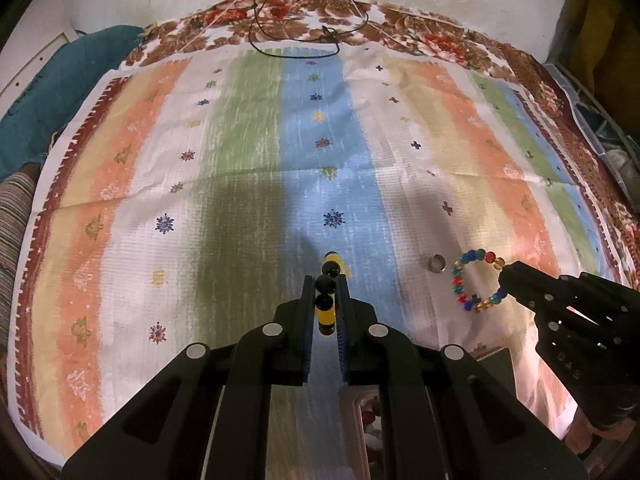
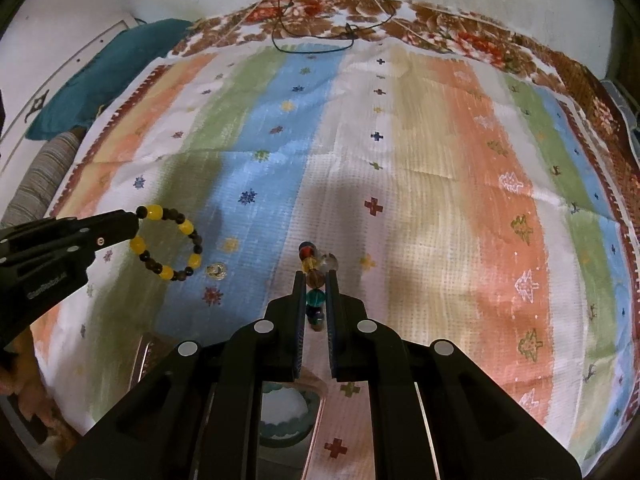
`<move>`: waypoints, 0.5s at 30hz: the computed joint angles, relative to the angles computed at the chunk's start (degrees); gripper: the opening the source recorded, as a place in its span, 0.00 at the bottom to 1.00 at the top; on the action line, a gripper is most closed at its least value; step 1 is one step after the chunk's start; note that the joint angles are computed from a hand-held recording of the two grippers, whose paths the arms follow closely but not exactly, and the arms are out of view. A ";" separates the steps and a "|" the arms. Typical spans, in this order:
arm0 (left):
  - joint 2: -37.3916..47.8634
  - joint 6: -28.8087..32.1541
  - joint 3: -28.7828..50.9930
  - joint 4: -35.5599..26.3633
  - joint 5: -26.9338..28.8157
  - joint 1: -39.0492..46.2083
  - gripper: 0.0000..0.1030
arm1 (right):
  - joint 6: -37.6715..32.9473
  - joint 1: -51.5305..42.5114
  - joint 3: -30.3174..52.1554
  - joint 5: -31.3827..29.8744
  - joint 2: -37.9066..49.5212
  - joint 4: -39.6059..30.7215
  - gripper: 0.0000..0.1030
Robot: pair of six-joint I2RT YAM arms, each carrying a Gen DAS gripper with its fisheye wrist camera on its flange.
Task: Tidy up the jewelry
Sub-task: 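Lift the yellow-and-black bracelet with the left gripper while the right lifts the multicolour bracelet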
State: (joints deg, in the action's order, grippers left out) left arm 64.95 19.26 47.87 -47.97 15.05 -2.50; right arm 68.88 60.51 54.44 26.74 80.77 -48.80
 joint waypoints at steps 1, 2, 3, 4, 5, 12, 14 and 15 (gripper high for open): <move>-0.36 0.13 0.09 -0.38 0.19 0.24 0.09 | 0.40 0.18 -0.35 -0.26 -0.19 0.26 0.10; -0.62 0.19 0.23 -0.70 0.38 0.45 0.09 | 0.67 0.36 -0.46 -0.28 -0.23 0.33 0.10; -1.04 0.19 0.38 -1.17 0.60 0.67 0.09 | 1.06 0.62 -0.47 -0.19 -0.38 0.14 0.10; -1.46 0.27 0.57 -1.70 0.95 0.99 0.09 | 1.33 0.83 -0.35 0.01 -0.54 -0.11 0.10; -1.71 0.36 0.69 -2.02 1.17 1.21 0.09 | 1.69 1.11 -0.26 0.32 -0.91 -0.41 0.10; -5.94 1.38 1.04 -5.18 2.44 2.69 0.09 | 4.55 3.95 0.98 2.88 -1.75 -3.03 0.10; -6.78 1.42 1.36 -6.37 2.90 2.82 0.09 | 5.15 4.65 1.29 3.04 -1.52 -3.44 0.10; -7.19 1.38 1.48 -6.83 2.98 2.74 0.09 | 5.38 4.92 1.51 3.23 -1.40 -3.73 0.10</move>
State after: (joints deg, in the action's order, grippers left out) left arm 57.76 20.64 49.35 -54.80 18.03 0.25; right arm 74.26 65.44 55.95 29.97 79.37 -52.53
